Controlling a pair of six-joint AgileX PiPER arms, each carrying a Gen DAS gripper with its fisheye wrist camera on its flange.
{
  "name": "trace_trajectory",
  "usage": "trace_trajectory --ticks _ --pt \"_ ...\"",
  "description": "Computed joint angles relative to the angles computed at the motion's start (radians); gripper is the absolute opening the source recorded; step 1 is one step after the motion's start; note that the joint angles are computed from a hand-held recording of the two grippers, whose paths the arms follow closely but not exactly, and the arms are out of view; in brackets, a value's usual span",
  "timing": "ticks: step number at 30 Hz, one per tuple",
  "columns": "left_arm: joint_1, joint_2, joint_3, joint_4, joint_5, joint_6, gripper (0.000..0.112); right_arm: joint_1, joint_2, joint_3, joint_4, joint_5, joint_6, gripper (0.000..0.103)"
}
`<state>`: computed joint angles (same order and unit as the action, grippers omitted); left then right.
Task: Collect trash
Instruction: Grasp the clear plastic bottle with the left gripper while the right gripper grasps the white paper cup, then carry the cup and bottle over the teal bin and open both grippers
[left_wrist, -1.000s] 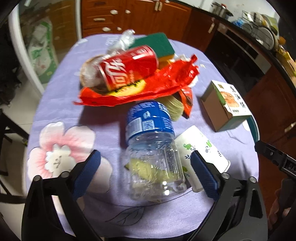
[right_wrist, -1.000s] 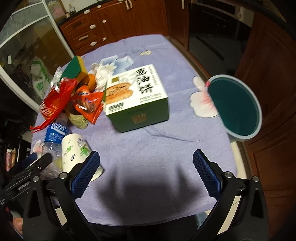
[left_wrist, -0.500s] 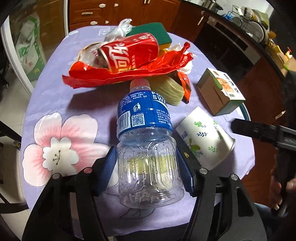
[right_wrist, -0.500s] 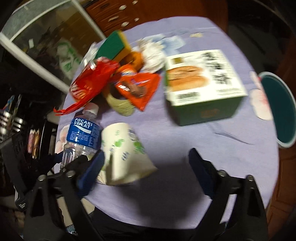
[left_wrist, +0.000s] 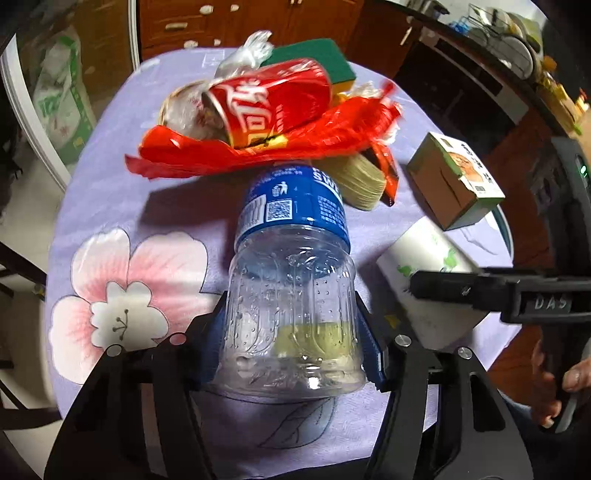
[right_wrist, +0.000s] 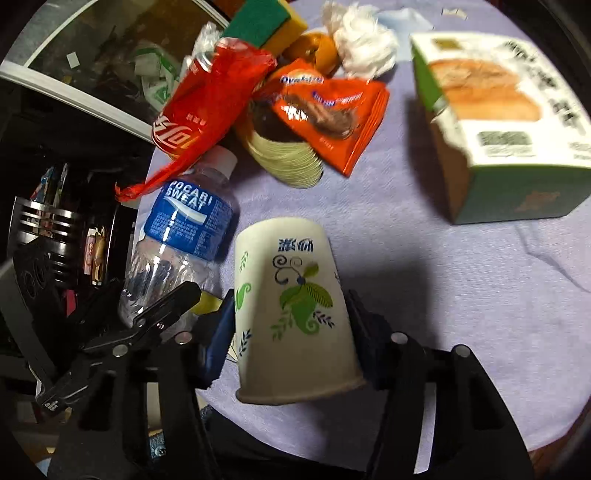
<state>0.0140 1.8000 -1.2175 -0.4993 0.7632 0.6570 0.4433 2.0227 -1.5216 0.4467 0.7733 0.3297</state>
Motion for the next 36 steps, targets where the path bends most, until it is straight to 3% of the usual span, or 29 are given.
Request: trace_trajectory --ticks 12,19,24,27,31,36 --pt "-0.047 -0.195 0.031 -0.084 0.079 0.032 0.062 -0.096 -0.277 0.238 0.109 -0.117 -0.108 0.053" --pt "-0.211 -0.214 -0.105 -0.082 0.114 -0.041 0.062 -0.257 -0.506 0.419 0.062 -0.220 -0.082 0.054" --pt "-0.390 -0.104 -0.276 0.016 0.119 -0.160 0.062 -0.508 -0.637 0.562 0.084 -0.229 -0.146 0.055" --pt "-0.498 0.001 -0.412 0.080 0.138 -0.241 0.062 -0.679 -0.637 0.620 0.150 -0.229 -0.262 0.056" --pt "-0.604 0.151 -0.610 0.157 0.195 -0.324 0.062 -0.847 -0.530 0.651 0.251 -0.253 -0.428 0.056" --pt "-0.701 0.388 -0.945 0.250 0.338 -0.433 0.062 -0.947 -0.358 0.617 0.356 -0.259 -0.575 0.059"
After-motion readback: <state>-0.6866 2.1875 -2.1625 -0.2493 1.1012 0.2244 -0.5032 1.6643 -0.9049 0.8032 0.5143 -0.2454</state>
